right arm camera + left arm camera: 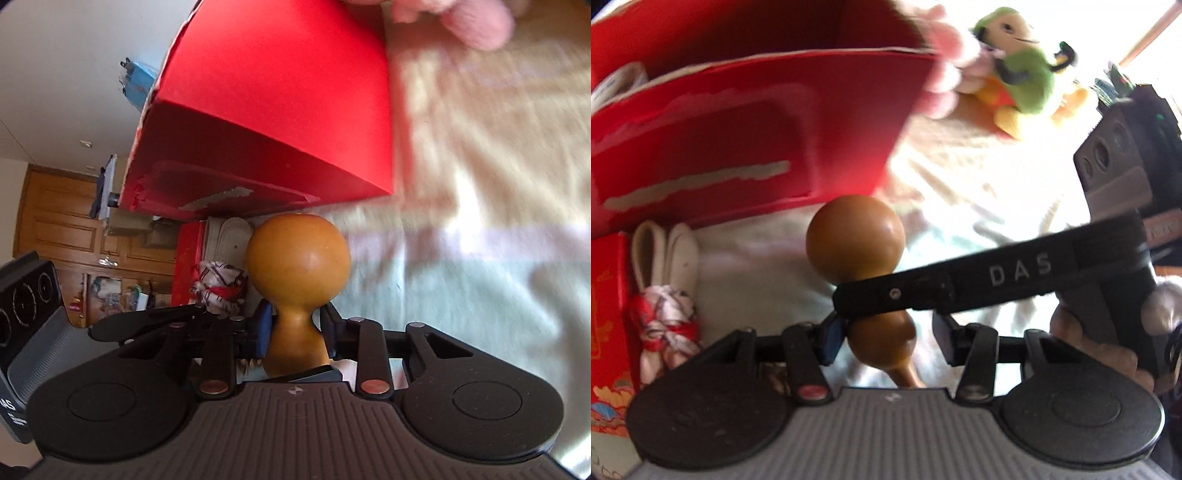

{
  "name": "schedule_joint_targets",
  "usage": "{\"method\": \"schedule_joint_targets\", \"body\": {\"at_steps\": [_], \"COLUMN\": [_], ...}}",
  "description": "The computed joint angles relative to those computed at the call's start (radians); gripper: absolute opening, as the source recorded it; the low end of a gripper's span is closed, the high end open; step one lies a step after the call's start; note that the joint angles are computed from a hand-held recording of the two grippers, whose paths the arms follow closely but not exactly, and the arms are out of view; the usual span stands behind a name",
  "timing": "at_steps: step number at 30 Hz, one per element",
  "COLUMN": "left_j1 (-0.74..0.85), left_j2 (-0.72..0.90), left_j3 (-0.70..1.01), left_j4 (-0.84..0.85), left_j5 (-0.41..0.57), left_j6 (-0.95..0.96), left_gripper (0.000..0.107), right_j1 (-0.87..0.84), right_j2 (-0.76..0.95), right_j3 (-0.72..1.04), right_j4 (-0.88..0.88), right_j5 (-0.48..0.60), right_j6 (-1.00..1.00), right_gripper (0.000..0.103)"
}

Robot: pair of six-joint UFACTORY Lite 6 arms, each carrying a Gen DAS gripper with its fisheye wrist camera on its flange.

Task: Organize objects
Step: 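Lift the gourd with the right gripper and carry it into the box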

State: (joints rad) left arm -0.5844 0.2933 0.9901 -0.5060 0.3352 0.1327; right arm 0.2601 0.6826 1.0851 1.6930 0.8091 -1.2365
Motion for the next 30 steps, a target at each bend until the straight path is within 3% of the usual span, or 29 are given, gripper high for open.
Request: {"method": "schedule_joint_targets", "body": {"at_steps": [4, 9, 15, 18, 25, 30], "left_j1": [-0.051, -0.079, -0.065, -0.039, 0.118, 0.226], "left_j2": [0.004, 0.008, -0.056, -0.100, -0.134, -0.104], "left_j3": [0.055, 0.134, 0.196, 0.215, 0.310, 0.379], "left_j4": [0.017, -0.105, -0.219, -0.247, -0.330, -0.320], "left_j5": [0.020, 0.040, 0.094, 0.120, 0.190, 0.195], "left_j6": [0.068, 0.326, 0.562, 0.636, 0.797, 0.828], "left_gripper": [0.050, 0.051, 0.053, 0.055, 0.055, 0.055], "right_j1": [-0.041, -0.086, -0.006, 0.083, 0.146, 0.174], "right_j2": [-0.115, -0.355, -0.635, -0.707, -0.575, -0.382], "right_j3": [-0.150, -0.360, -0.522, -0.529, -0.230, 0.070], "right_j4": [0.081, 0.202, 0.474, 0.694, 0.840, 0.681], "right_j5": [-0.007, -0.076, -0.222, -0.305, -0.425, -0.480], "right_j6": [-0.069, -0.145, -0.264, -0.427, -0.621, -0.495], "right_gripper": [0.031, 0.031, 0.031, 0.031, 0.031, 0.031]}}
